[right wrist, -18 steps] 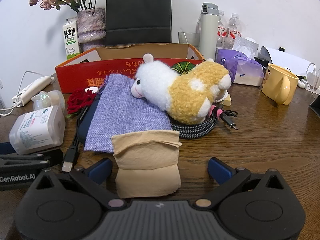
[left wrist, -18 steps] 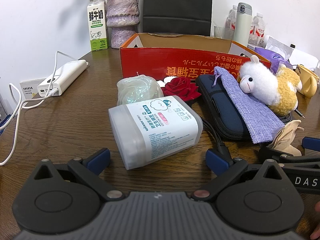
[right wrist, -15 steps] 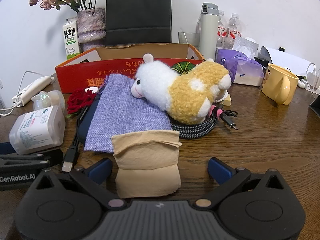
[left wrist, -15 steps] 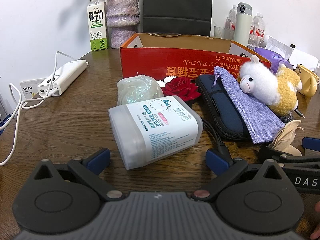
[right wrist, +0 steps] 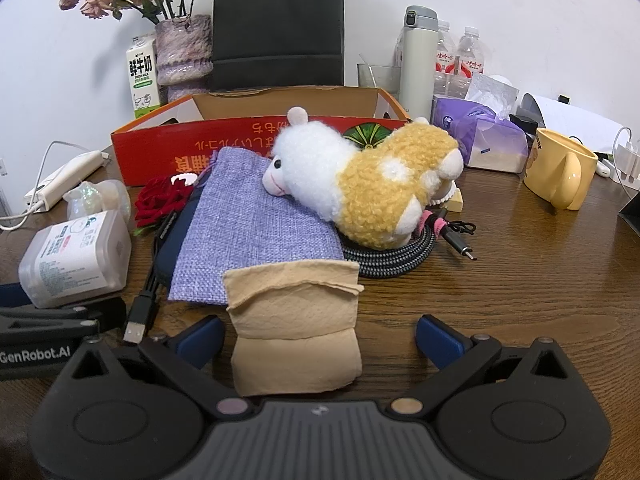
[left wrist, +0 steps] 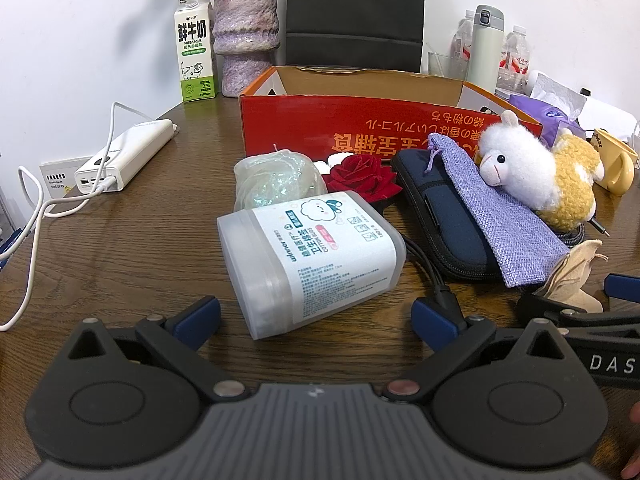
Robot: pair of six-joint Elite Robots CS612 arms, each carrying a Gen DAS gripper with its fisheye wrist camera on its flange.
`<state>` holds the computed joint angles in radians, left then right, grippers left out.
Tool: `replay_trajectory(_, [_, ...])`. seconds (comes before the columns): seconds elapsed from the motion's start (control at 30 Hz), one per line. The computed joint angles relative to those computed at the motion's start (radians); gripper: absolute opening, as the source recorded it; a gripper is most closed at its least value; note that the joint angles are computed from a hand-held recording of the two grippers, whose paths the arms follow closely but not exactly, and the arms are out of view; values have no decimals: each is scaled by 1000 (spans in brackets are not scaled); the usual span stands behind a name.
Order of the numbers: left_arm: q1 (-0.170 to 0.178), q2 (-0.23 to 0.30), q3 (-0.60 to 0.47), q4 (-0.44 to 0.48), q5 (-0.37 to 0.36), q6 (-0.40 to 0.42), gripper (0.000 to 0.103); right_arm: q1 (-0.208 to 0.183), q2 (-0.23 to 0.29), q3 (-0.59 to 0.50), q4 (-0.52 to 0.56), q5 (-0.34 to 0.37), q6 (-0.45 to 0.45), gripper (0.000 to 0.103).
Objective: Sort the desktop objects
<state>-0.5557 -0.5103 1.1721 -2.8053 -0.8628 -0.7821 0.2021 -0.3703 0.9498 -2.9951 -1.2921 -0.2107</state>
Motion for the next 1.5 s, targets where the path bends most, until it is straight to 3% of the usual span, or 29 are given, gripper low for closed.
replay_trajectory(0.5, [0,0,-2,4,2,0,103,1,1,-2,2,-2,0,103])
replay_trajectory(0.6, [2,-12,21,-24,-20,39,103,-2,-2,5,0,11,-7,103])
replay_trajectory(0.63, [-2,-27,50,-52,-34,61,103,-6,-10,15,9,30,-24,103])
replay_trajectory(0.7, [-17,-42,121,-224,-31,120,103,-24,-29,60,-30,109,-21,102])
replay_trajectory(0.8, [-40,-32,183,-512,3,229,103,-45,-46,138,-226,152,30,103])
replay_trajectory(0.9, [-44,-9,173,-608,33,303,103,-55,-48,175,-344,163,29,103])
replay_trajectory(0.93, [-41,-7,162,-587,35,298,103,-57,-50,173,-326,175,16,103])
replay_trajectory(1.0, [-24,-20,144,-451,1,242,103,-56,-53,152,-223,179,-14,103])
replay_trajectory(1.03, [-16,-19,128,-408,6,250,103,-55,-50,137,-186,179,-7,103])
replay_trajectory(1.07, [-11,-14,118,-405,19,274,103,-54,-47,126,-165,176,1,101])
replay_trajectory(1.13, [5,9,90,-478,26,408,103,-54,-42,112,-145,196,1,92])
replay_trajectory(1.2, [34,15,79,-525,-84,479,103,-48,-37,97,-132,182,-17,78])
replay_trajectory(1.27, [68,16,61,-485,-218,453,103,-41,-32,84,-123,168,-33,72])
replay_trajectory(1.4, [78,4,57,-378,-267,360,101,-30,-19,50,-72,144,-49,69])
replay_trajectory(1.47, [62,-15,94,-392,-263,348,101,-28,-16,43,-53,135,-59,53])
replay_trajectory(1.5, [52,-20,117,-452,-271,375,102,-27,-17,43,-39,130,-67,47])
